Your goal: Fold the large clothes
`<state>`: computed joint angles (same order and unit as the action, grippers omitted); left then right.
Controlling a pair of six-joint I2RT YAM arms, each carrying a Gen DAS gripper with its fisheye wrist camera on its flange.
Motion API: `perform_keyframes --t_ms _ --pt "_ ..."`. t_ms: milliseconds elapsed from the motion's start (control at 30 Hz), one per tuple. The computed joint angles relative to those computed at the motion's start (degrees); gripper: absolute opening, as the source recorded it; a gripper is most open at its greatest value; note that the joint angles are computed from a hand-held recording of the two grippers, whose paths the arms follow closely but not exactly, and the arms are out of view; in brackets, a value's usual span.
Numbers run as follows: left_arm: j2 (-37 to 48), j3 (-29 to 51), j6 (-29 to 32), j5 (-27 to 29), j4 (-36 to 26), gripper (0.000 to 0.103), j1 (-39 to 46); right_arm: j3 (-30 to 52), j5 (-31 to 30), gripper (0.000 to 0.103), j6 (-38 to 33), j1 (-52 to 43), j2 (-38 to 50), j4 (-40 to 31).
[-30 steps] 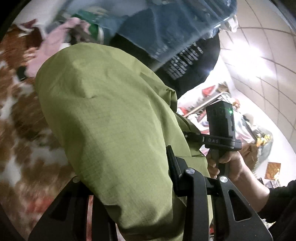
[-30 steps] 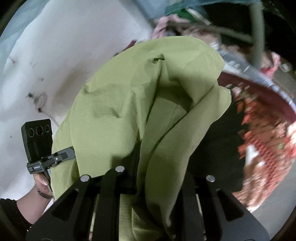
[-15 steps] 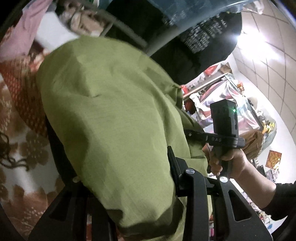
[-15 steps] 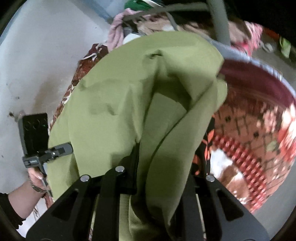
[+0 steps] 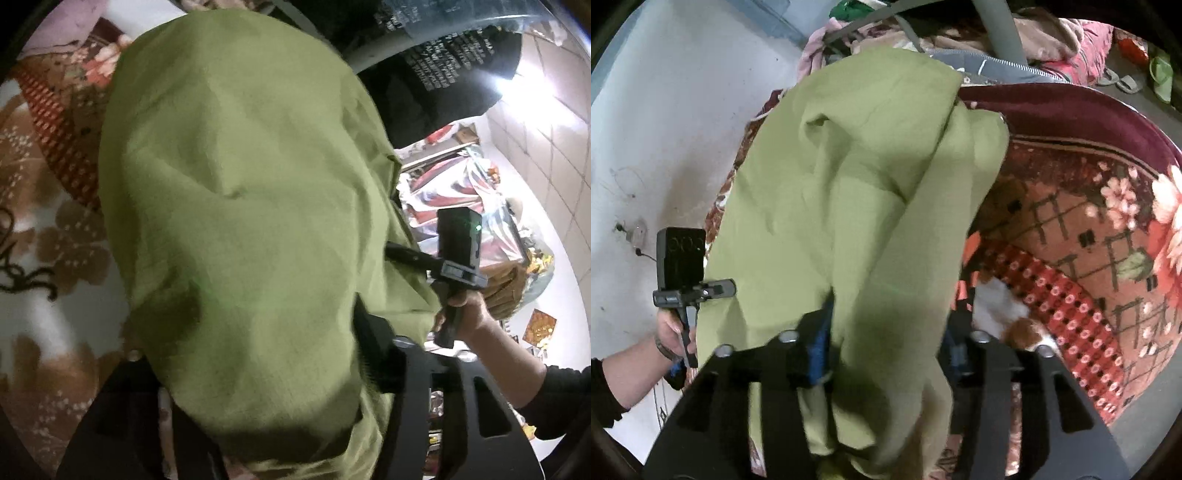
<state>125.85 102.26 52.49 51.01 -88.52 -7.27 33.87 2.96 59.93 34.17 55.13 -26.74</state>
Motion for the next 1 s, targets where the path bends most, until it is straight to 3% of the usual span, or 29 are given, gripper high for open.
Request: perform_keyframes --t_ms 67,133,200,267,333,367,433,467,567,633,733,833,1000 --pt "-2.1 -0.7 -1.2 -2.3 1.7 0.083 0.5 0.9 0.4 0.055 0.3 -0.3 -1.3 -3.4" --pt "-2.9 0.6 -0.3 -3.9 0.3 0.086 2.0 2.2 2.3 0.058 1.0 0.4 -3.0 -7.8" --pt "-3.0 1.7 0.0 -6.0 -0.1 0.091 3.5 4.4 5.0 0.073 2.9 2.3 -4.6 -14.3" --pt "-3.4 3.7 -0.2 -8.9 0.0 0.093 5.2 7.5 8.3 0.079 5.1 5.1 -5.4 -21.3" --pt "-7.6 3.4 -1.3 -12.2 4.1 0.094 6.0 11.7 13.7 0.085 7.7 8.5 -5.1 -29.0" --pt "-10.1 2.6 -1.7 -13.2 6.5 0.095 6.0 16.4 19.0 0.095 10.8 12.2 -3.2 -35.5" --pt "-13.8 4.4 -2.7 -11.3 8.3 0.098 5.7 23.3 26.2 0.098 15.6 17.1 0.3 -43.4" --pt "-14.7 5.2 -3.2 -10.3 8.6 0.098 5.4 27.1 28.3 0.098 16.2 18.1 2.2 -44.5" --pt "-17.1 7.2 -7.7 -9.3 9.7 0.098 0.4 35.1 24.6 0.098 11.1 14.3 10.5 -41.6" --pt "-20.6 1.5 -12.5 -15.6 17.6 0.098 -5.6 40.8 24.5 0.098 9.3 13.5 18.3 -41.4" --pt "-23.3 -6.2 -15.8 -22.6 24.5 0.098 -10.3 47.8 25.4 0.098 8.7 12.9 29.9 -43.7" --pt "-24.9 -11.9 -17.3 -24.7 28.5 0.098 -12.7 46.6 23.3 0.098 9.2 12.2 34.6 -40.8" --pt "-26.4 -18.7 -17.7 -28.5 34.0 0.098 -12.8 37.1 20.2 0.098 10.6 12.0 33.0 -33.0"
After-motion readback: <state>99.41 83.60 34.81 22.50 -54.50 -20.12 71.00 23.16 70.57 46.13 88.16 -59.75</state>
